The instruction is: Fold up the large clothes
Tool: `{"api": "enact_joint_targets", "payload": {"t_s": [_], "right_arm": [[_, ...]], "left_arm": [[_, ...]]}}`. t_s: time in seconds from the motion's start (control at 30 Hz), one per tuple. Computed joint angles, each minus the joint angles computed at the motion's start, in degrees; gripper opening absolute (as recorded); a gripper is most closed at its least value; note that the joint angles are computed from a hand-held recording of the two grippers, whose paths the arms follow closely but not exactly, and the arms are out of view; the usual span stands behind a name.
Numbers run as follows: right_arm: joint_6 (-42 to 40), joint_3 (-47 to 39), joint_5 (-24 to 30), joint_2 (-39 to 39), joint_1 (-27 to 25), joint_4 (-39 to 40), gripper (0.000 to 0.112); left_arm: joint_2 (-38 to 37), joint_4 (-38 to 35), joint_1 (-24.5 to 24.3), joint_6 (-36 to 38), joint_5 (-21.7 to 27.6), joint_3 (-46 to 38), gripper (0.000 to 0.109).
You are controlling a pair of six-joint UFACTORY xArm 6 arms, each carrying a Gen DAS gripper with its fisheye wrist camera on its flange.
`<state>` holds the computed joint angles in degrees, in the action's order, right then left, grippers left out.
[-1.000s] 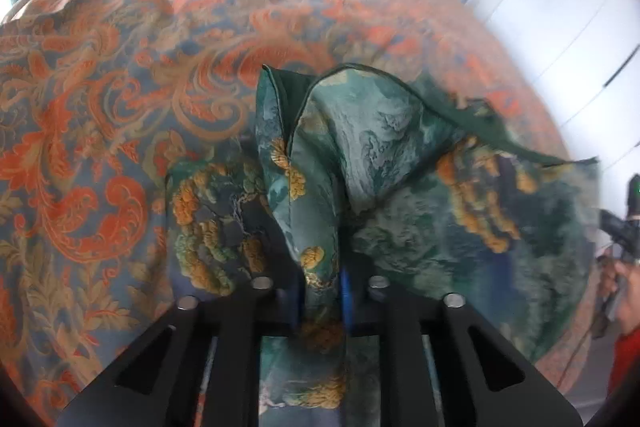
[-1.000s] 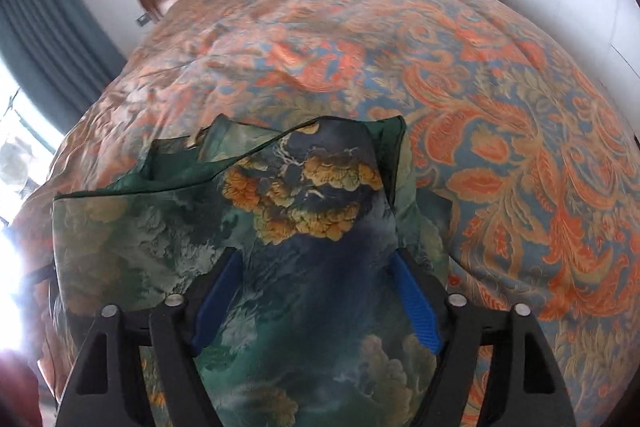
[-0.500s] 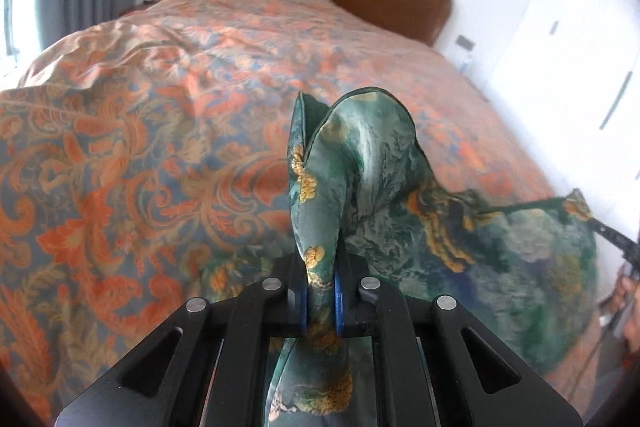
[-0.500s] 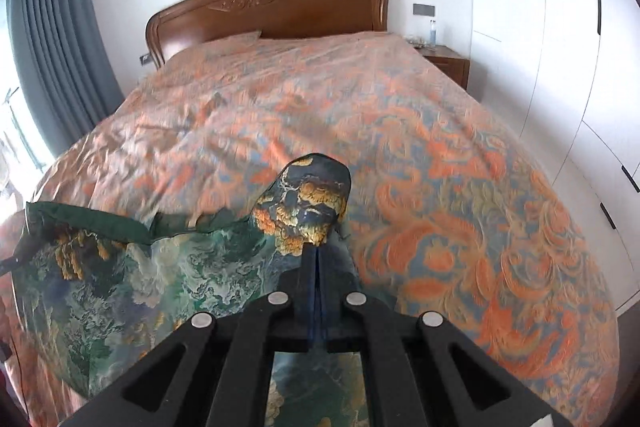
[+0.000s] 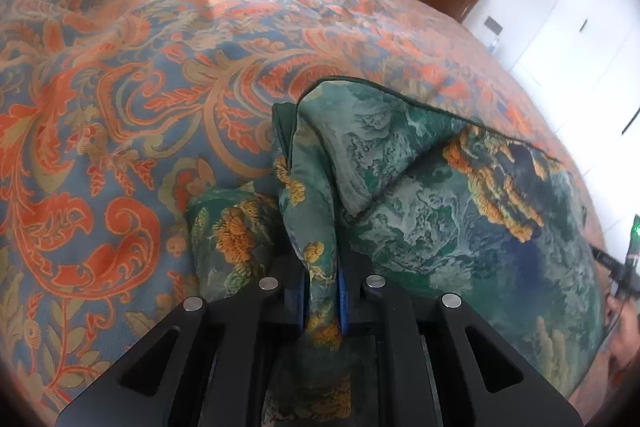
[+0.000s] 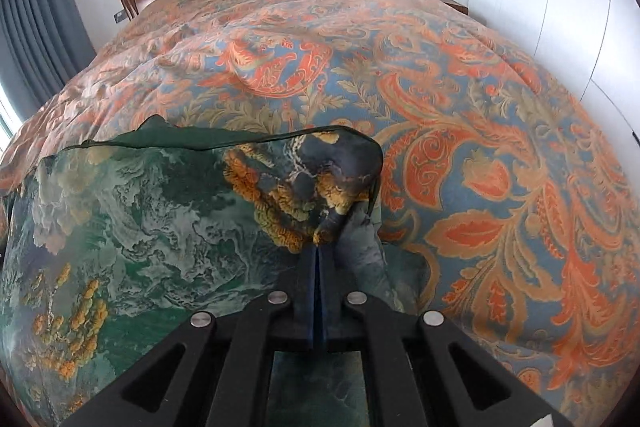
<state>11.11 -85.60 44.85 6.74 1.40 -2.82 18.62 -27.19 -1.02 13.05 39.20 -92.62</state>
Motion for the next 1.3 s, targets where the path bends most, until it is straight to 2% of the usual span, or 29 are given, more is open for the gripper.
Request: {"api": "enact_joint_targets", "payload": {"t_s": [0.13, 0.2, 0.23, 0.27, 0.3, 0.33, 0.37, 0.43, 0.47, 0.63, 0.7, 0.8, 0.9, 0.97, 1.03, 1.13, 1.23, 1.3], "right_arm": [[-0.96, 0.82, -1.03, -0.07, -0.23, 1.28, 0.002], [-1.43, 0.99, -1.31, -0.15, -0.4, 2.34, 0.003], [-1.79, 0.83, -1.12, -0.25, -0.53, 3.05, 0.004], [-1.97, 0.77, -1.07, -0.47, -0.57, 3.32, 0.006], [-1.9, 0.66, -1.14, -0.71, -0.58, 3.24, 0.01], [-1.89, 0.93, -1.36, -1.42, -0.62, 3.16, 0.021], [-2.56, 1.23, -1.64, -2.34, -0.62, 3.83, 0.031], [-3.84, 1.82, -2.03, -4.08, -0.5, 5.02, 0.079], [-2.39, 2.62, -2.56, -5.56, -0.17, 3.14, 0.085], [0.76, 7.13, -6.05, -12.53, 0.94, -3.41, 0.087], [3.43, 9.56, -7.7, -16.0, 1.71, -8.84, 0.087], [4.88, 13.16, -8.41, -21.32, 2.46, -11.52, 0.087], [4.79, 17.27, -7.54, -27.11, 3.04, -9.86, 0.087], [4.84, 20.29, -7.14, -30.86, 3.38, -8.06, 0.087], [4.96, 23.38, -6.52, -34.63, 3.85, -6.16, 0.087], [5.34, 27.95, -5.81, -40.43, 4.73, -4.01, 0.087], [5.4, 31.29, -5.2, -45.68, 5.79, -2.35, 0.087], [4.66, 32.62, -5.04, -48.1, 6.17, -1.21, 0.087]], "left_arm": [[-0.29, 0.61, -0.04, -0.24, 0.1, 0.23, 0.018], [-0.76, 0.63, 0.09, -0.43, 0.44, 0.33, 0.025], [-1.23, 0.8, 0.14, -0.67, 0.72, 0.4, 0.037], [-2.11, 0.66, 0.19, -0.56, 0.68, 0.99, 0.055], [-3.33, 0.55, 0.16, -0.39, 0.08, 2.05, 0.064], [-4.72, 0.52, 0.0, -0.29, -0.75, 3.32, 0.077], [-6.31, 0.18, -0.16, 0.22, -1.52, 4.72, 0.084], [-9.04, -0.64, -0.38, 1.65, -1.88, 6.8, 0.087], [-10.54, -1.36, -0.51, 2.65, -1.67, 7.69, 0.087], [-16.59, -3.55, -1.3, 4.6, -2.85, 11.59, 0.092], [-19.33, -1.15, -2.51, 4.6, -4.59, 13.67, 0.093], [-22.75, 2.33, -4.65, 6.99, -4.82, 15.99, 0.093], [-25.17, 2.6, -6.98, 11.43, -2.49, 17.09, 0.094], [-25.34, 2.52, -8.95, 13.09, 1.51, 16.14, 0.096], [-24.44, 3.9, -11.93, 14.14, 5.76, 14.44, 0.096], [-20.92, 11.69, -16.65, 10.95, 7.13, 11.68, 0.096], [-10.71, 21.11, -18.73, 2.42, 11.77, 1.61, 0.095], [-3.87, 22.21, -18.32, -2.8, 13.31, -5.81, 0.096]]}}
